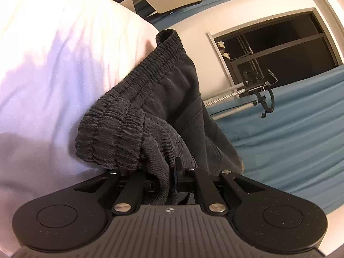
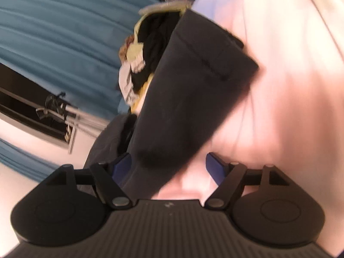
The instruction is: Fold clothes
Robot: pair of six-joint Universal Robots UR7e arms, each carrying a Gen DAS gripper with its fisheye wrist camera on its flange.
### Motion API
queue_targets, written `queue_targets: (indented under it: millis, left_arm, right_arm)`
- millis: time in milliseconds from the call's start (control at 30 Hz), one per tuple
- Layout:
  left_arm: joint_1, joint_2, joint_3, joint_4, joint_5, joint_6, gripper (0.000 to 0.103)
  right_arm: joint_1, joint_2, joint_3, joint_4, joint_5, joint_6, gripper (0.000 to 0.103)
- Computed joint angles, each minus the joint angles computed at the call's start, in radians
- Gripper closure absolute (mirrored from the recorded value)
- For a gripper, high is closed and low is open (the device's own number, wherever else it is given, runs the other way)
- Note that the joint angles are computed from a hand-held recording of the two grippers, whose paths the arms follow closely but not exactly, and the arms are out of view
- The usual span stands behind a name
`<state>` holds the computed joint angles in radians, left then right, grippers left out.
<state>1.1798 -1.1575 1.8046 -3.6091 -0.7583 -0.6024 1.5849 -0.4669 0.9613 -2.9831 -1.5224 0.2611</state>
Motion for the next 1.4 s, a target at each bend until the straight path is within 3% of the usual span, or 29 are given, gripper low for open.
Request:
queue_targets:
  millis: [100,167,233,367,567,667,833,900,1000,1067,1100,1200,1233,1300,1333,1367,1400]
  left_arm:
    - [0.037,0.011,-0.006,0.033,-0.036,-0.108,0.095]
    - [0.044,0.016,-0.014,0.055,-0.037,-0.114,0.095]
    - [0.042,0.021,-0.023,0.06,-0.025,-0.088,0.095]
    - [0.021,0.016,-0.019,-0.005,0.0,-0.015,0.096]
    - [-0.027,-0.04,0.027,-0.184,-0.037,0.146,0.097]
    - [-0.045,-0.061,0.056,-0.316,-0.041,0.206,0.097]
    - [-0.055,-0.094,0.098,-0.462,0.025,0.216,0.097]
    - [-0.05,-0.104,0.108,-0.445,0.07,0.175,0.097]
    - [-0.042,-0.115,0.12,-0.391,0.115,0.118,0.097]
    - [-0.048,-0.117,0.116,-0.343,0.146,0.119,0.096]
    - [-0.053,-0.116,0.112,-0.32,0.164,0.125,0.096]
    - [-0.065,-0.111,0.098,-0.304,0.203,0.177,0.096]
    - [-0.066,-0.112,0.099,-0.305,0.206,0.18,0.096]
    - [-0.068,-0.111,0.1,-0.308,0.211,0.187,0.096]
    - [-0.068,-0.111,0.1,-0.308,0.214,0.189,0.096]
    - [-0.068,-0.111,0.1,-0.306,0.216,0.184,0.096]
    - [-0.068,-0.112,0.101,-0.303,0.218,0.179,0.096]
  right_arm:
    - [-0.007,0.061,-0.092,-0.024,0.011,-0.041,0.047]
    - [-0.011,0.085,-0.131,-0.031,0.011,-0.054,0.073]
    - [-0.012,0.098,-0.162,-0.024,0.018,-0.06,0.089]
    - [0.013,0.108,-0.203,-0.043,0.0,-0.119,0.096]
    - [0.074,-0.03,0.027,-0.297,0.057,-0.211,0.096]
    - [0.095,-0.124,0.184,-0.483,0.085,-0.248,0.097]
    - [0.097,-0.201,0.262,-0.748,0.048,-0.251,0.096]
    - [0.086,-0.206,0.254,-0.728,0.017,-0.265,0.096]
    - [0.071,-0.199,0.247,-0.603,-0.149,-0.266,0.096]
    - [0.055,-0.204,0.236,-0.403,-0.29,-0.119,0.096]
    - [0.031,-0.214,0.244,-0.314,-0.312,-0.015,0.096]
    - [-0.046,-0.257,0.307,-0.162,-0.279,0.288,0.09]
    - [-0.058,-0.268,0.319,-0.141,-0.266,0.34,0.086]
    - [-0.065,-0.285,0.335,-0.169,-0.242,0.328,0.083]
    - [-0.06,-0.292,0.344,-0.202,-0.249,0.288,0.072]
    - [-0.052,-0.301,0.363,-0.252,-0.265,0.241,0.05]
    - [-0.044,-0.31,0.383,-0.306,-0.279,0.193,0.039]
